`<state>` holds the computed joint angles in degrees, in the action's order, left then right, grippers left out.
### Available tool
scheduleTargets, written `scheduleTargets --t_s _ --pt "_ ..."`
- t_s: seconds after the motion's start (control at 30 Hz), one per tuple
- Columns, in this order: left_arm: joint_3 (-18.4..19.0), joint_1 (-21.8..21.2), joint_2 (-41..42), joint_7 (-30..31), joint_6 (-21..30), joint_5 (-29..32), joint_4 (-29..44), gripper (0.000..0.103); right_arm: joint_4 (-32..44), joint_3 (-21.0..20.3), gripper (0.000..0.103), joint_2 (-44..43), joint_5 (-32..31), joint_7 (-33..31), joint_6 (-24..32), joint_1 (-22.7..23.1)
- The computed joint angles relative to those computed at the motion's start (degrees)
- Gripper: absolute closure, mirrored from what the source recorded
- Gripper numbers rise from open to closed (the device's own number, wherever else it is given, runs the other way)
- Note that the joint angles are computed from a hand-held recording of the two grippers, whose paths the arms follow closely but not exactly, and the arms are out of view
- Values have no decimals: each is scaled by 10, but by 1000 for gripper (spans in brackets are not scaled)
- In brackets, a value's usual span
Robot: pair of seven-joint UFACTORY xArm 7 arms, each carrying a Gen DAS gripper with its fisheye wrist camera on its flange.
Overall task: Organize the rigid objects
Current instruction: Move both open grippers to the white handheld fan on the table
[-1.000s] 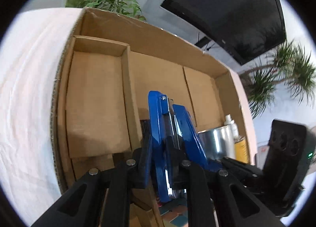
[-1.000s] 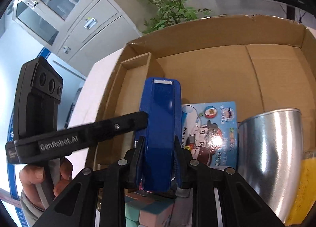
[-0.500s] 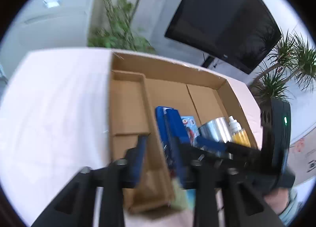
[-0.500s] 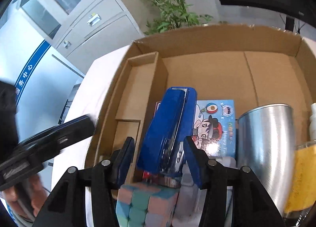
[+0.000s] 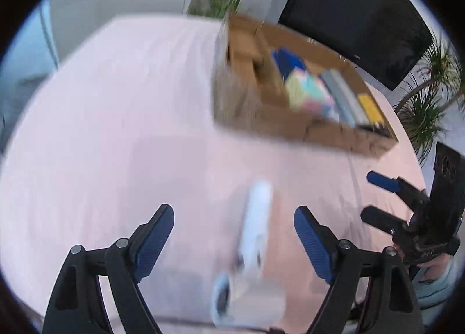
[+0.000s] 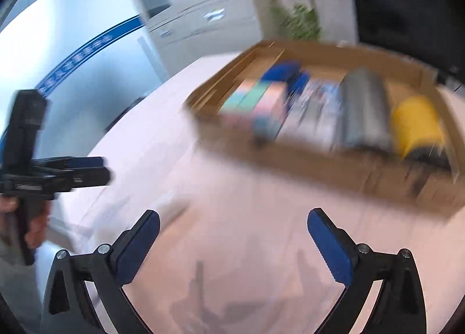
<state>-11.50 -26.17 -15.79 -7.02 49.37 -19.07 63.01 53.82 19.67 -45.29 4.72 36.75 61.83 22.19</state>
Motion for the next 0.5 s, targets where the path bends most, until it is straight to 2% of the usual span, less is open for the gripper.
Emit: scheduleTargets --t_s 0.07,0.17,0.27,0.33,0.4,0.5 --pt "8 -8 -36 -11 -3 -44 -48 21 -26 -3 1 -29 32 5 7 29" --pt "16 -20 -72 -17 -2 -86 -89 22 -49 0 2 -64 54 13 15 48" --pt "13 -33 -78 -29 0 -113 -101 28 -54 1 2 -81 71 18 20 57" --pt "-3 -33 -77 -54 0 -96 -100 29 -57 1 4 -88 84 11 22 72" --pt "-8 -47 -67 -63 -11 -113 -100 29 -56 3 7 -92 95 4 27 83" --pt "-20 -69 -37 -72 -25 -132 -83 36 -66 6 8 -114 114 6 32 96"
